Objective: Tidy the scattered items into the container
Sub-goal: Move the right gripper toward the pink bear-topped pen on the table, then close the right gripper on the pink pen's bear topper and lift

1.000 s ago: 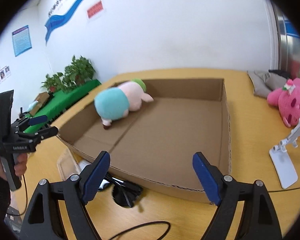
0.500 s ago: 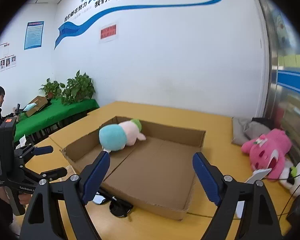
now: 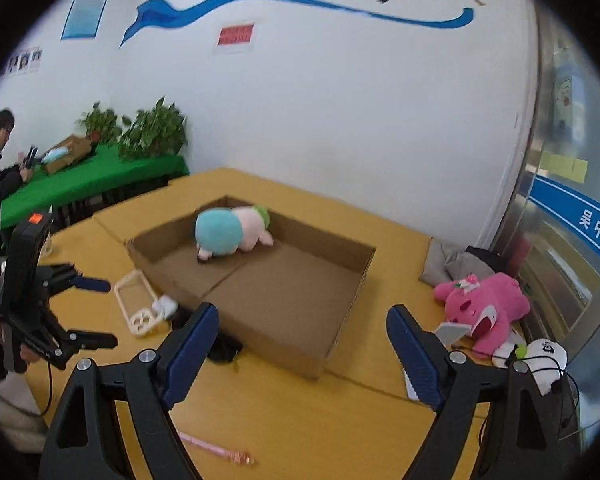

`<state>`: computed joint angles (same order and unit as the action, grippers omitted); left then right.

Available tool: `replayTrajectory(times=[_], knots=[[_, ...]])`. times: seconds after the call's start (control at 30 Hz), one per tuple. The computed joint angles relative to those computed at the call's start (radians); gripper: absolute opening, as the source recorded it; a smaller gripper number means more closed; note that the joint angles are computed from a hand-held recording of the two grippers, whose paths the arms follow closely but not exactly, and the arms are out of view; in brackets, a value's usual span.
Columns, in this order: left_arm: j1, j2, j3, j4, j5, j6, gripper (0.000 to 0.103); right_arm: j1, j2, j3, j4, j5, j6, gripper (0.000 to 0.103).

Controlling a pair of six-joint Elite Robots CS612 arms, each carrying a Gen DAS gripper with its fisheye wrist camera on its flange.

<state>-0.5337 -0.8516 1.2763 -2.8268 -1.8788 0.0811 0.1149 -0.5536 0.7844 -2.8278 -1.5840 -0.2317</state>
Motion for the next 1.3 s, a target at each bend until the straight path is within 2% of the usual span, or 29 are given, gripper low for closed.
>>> replayTrajectory(times=[0.1, 0.23, 0.3, 0.43, 0.57, 0.67, 0.7, 0.73, 0.77, 0.87, 0.93, 1.0, 1.07, 1.13, 1.23, 1.3], knots=[[-0.015, -0.007, 0.024, 0.054, -0.031, 0.107, 0.103, -0.004, -0.014, 0.06, 0.121, 0.044, -0.094, 0.086], [-0.028, -0.001, 0.02, 0.146, -0.008, 0.14, 0.102, -0.01, 0.01, 0.049, 0.303, 0.145, -0.114, 0.086], [-0.029, 0.003, 0.015, 0.169, 0.014, 0.113, 0.101, -0.008, 0.035, 0.02, 0.356, 0.15, -0.125, 0.086], [-0.016, 0.013, 0.0, 0.204, 0.003, 0.02, 0.101, -0.004, 0.101, -0.08, 0.458, 0.167, -0.169, 0.086], [-0.012, 0.02, -0.008, 0.229, 0.023, -0.042, 0.101, 0.011, 0.152, -0.17, 0.552, 0.153, -0.284, 0.081], [-0.01, 0.025, -0.013, 0.247, 0.022, -0.063, 0.101, 0.011, 0.186, -0.239, 0.662, 0.148, -0.305, 0.076], [-0.009, 0.027, -0.016, 0.253, 0.013, -0.067, 0.101, 0.003, 0.182, -0.231, 0.667, 0.195, -0.286, 0.073], [-0.008, 0.03, -0.02, 0.262, -0.004, -0.07, 0.101, -0.002, 0.18, -0.227, 0.681, 0.215, -0.272, 0.073], [-0.007, 0.034, -0.027, 0.271, -0.021, -0.072, 0.101, -0.006, 0.167, -0.198, 0.66, 0.231, -0.257, 0.067], [-0.006, 0.047, -0.052, 0.309, -0.051, -0.077, 0.101, -0.005, 0.13, -0.123, 0.612, 0.234, -0.202, 0.055], [-0.006, 0.053, -0.063, 0.323, -0.062, -0.077, 0.1, -0.005, 0.119, -0.108, 0.627, 0.278, -0.142, 0.037], [-0.005, 0.06, -0.078, 0.343, -0.085, -0.08, 0.098, 0.001, 0.107, -0.084, 0.615, 0.305, -0.107, 0.025], [-0.002, 0.067, -0.091, 0.362, -0.1, -0.087, 0.094, 0.012, 0.094, -0.045, 0.552, 0.284, -0.054, 0.024], [0.003, 0.076, -0.108, 0.386, -0.122, -0.103, 0.091, 0.014, 0.089, -0.023, 0.508, 0.303, 0.021, 0.023], [0.009, 0.09, -0.13, 0.395, -0.165, -0.139, 0.087, 0.003, 0.092, -0.003, 0.449, 0.394, 0.169, 0.023], [0.014, 0.102, -0.148, 0.397, -0.198, -0.18, 0.083, 0.001, 0.105, -0.013, 0.422, 0.437, 0.229, 0.022]])
